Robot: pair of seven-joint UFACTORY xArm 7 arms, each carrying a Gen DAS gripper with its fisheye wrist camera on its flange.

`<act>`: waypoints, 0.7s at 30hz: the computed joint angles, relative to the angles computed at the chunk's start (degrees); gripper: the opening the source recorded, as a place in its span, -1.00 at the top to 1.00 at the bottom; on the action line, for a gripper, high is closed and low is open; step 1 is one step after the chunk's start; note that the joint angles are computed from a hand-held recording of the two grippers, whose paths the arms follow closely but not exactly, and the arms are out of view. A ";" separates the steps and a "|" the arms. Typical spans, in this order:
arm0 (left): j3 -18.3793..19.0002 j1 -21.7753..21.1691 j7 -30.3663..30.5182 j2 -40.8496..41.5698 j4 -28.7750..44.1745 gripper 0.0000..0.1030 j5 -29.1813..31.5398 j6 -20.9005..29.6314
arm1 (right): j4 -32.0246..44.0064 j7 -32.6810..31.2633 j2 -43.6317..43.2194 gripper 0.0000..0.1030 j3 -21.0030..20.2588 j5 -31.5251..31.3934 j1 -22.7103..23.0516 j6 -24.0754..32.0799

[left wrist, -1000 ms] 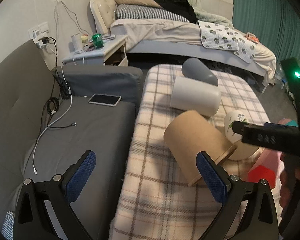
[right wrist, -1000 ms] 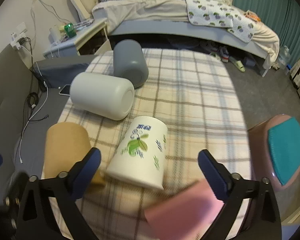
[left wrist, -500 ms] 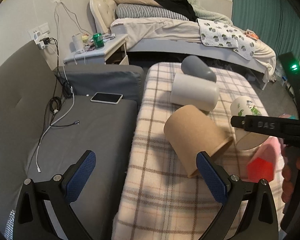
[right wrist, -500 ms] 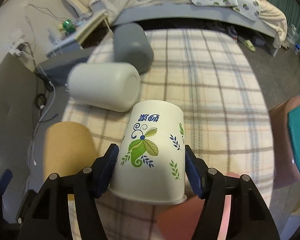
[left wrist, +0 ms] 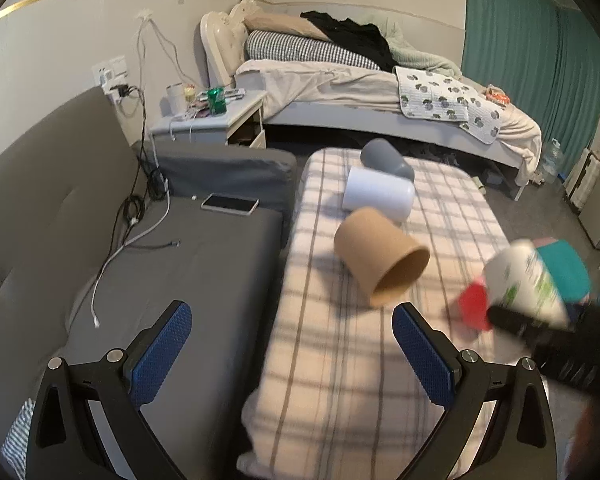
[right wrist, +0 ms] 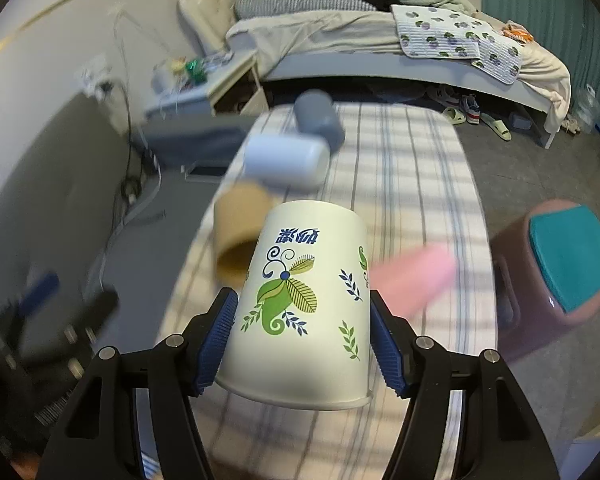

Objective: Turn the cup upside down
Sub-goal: 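Lift the white cup with the right gripper and set it down, opening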

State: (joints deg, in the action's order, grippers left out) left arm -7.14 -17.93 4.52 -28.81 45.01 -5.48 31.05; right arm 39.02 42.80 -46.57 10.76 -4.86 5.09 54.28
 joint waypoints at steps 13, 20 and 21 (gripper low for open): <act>1.51 -0.30 2.24 -3.65 -6.28 -1.00 -1.44 1.94 | -9.65 6.91 0.55 -0.25 2.34 3.30 5.31 -1.39; 0.39 -0.05 1.53 -1.65 -5.64 -1.00 -0.78 1.97 | -11.63 6.87 2.38 -0.28 0.58 2.79 5.22 -3.66; 0.38 -0.07 1.41 -1.53 -5.59 -1.00 -0.75 2.06 | -11.67 6.69 2.57 -0.29 0.39 2.66 5.10 -3.80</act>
State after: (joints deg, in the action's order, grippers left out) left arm -6.76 -18.00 5.93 -30.34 39.42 -6.23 33.11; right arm 27.35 49.49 -44.00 11.15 -2.20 10.19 50.48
